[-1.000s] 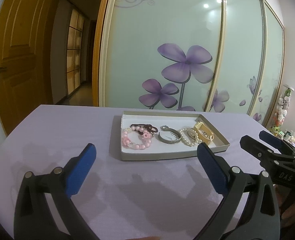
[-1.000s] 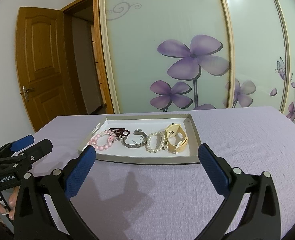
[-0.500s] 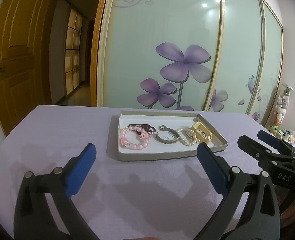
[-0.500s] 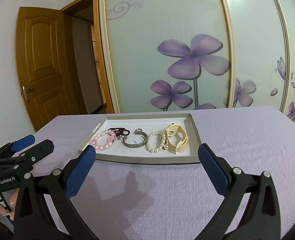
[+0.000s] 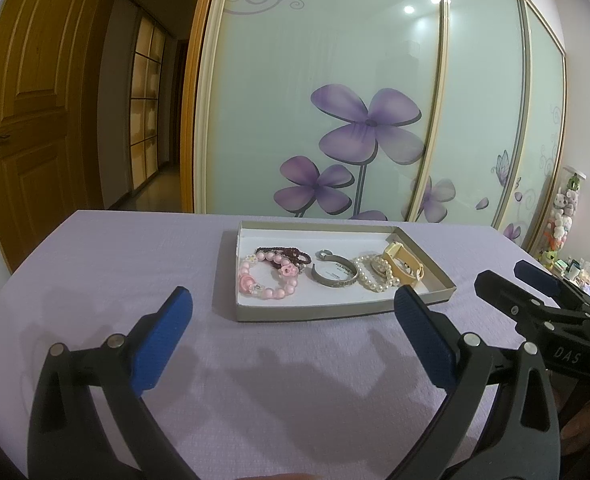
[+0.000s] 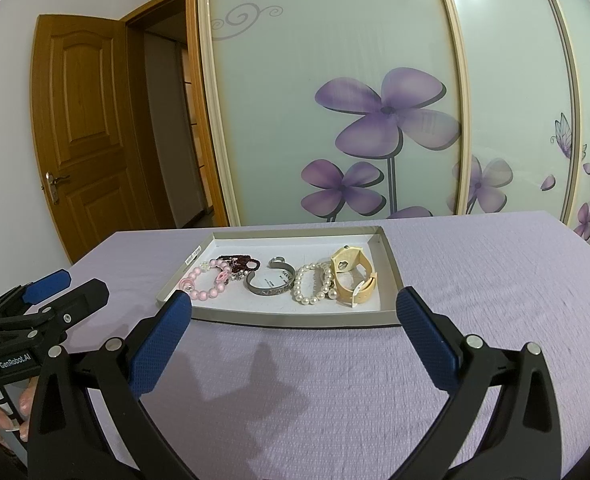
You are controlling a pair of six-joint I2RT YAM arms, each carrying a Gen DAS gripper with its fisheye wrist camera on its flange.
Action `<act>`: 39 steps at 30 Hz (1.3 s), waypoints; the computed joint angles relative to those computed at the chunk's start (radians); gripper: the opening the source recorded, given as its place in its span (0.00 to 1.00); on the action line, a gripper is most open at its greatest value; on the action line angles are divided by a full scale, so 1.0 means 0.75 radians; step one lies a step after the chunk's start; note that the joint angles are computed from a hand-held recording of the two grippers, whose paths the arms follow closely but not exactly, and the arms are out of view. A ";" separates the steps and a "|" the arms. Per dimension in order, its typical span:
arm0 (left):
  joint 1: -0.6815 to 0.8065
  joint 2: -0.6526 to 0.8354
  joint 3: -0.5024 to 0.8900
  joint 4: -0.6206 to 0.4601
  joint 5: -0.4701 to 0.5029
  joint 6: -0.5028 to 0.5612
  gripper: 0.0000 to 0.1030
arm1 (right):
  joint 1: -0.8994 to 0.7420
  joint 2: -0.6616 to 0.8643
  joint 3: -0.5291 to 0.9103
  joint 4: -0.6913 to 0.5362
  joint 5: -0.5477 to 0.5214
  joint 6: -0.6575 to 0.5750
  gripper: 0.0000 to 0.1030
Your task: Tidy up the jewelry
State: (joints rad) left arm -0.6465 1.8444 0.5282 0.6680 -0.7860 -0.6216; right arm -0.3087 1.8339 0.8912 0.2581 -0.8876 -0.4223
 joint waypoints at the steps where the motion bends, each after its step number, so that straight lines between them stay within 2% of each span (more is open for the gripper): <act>1: 0.000 0.000 0.000 0.000 0.001 0.000 0.98 | 0.000 0.000 0.001 -0.001 0.001 0.000 0.99; 39: -0.003 -0.007 0.008 -0.019 -0.001 -0.003 0.98 | 0.002 0.003 0.004 -0.001 0.000 0.003 0.99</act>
